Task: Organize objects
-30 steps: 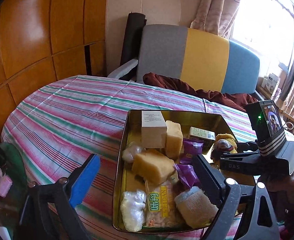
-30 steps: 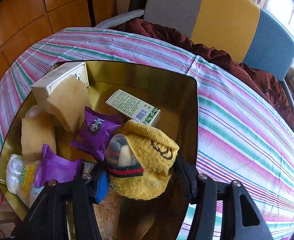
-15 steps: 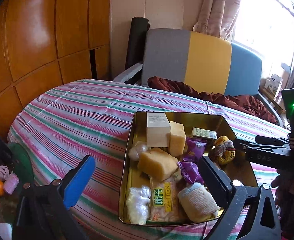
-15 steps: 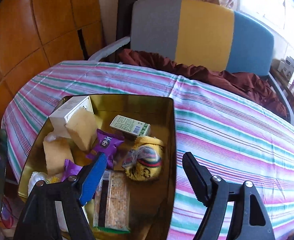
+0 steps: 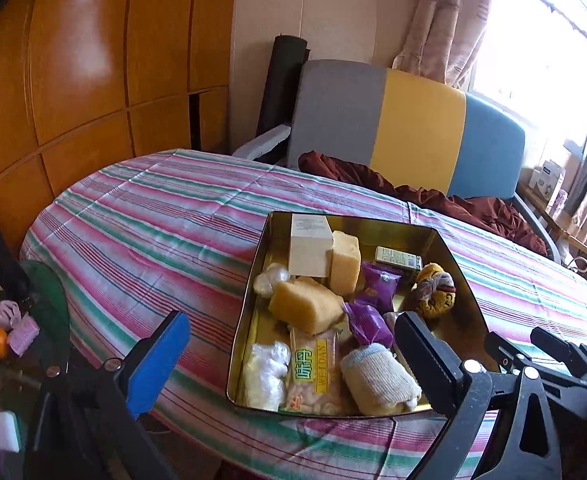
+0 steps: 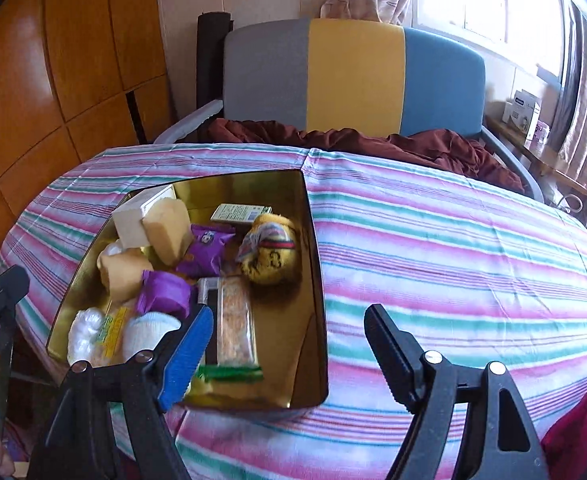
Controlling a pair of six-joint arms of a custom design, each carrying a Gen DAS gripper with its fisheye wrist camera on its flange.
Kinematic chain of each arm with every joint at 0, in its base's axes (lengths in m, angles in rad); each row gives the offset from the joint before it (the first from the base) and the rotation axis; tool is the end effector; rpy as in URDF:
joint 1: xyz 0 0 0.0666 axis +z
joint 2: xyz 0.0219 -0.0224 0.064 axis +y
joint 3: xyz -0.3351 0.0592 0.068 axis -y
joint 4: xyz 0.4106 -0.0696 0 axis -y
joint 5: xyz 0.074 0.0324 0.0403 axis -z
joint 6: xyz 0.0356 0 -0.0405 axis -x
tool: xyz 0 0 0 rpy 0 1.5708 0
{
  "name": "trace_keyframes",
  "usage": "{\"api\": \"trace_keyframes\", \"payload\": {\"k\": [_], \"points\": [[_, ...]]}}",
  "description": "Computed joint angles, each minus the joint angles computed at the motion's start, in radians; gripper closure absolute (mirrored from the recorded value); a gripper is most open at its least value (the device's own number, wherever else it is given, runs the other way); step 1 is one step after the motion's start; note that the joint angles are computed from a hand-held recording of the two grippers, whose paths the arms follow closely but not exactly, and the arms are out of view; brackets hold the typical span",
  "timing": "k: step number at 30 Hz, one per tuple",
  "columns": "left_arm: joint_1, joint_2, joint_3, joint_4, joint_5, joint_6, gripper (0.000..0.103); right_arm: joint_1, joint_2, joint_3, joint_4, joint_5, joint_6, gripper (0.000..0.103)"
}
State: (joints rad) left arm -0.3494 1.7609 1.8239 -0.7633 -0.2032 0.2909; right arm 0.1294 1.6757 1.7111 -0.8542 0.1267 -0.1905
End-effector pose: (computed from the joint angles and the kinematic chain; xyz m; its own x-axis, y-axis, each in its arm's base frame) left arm 0.6083 -0.2144 0.4024 -0.6347 -0.0677 -0.7698 0.0086 0.9955 -0.0947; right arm 0.6050 0.0738 0.3913 -0.7192 0.0958 -0.6882 0.0955 0.9947 0.0387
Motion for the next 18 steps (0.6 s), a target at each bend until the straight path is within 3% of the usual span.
{"api": "trace_keyframes", "payload": {"k": [18], "points": [[0.004,-0.009,-0.024,0.011,0.002,-0.002,0.000,0.023,-0.010,-0.020,0.021,0.031,0.011,0.024]]}}
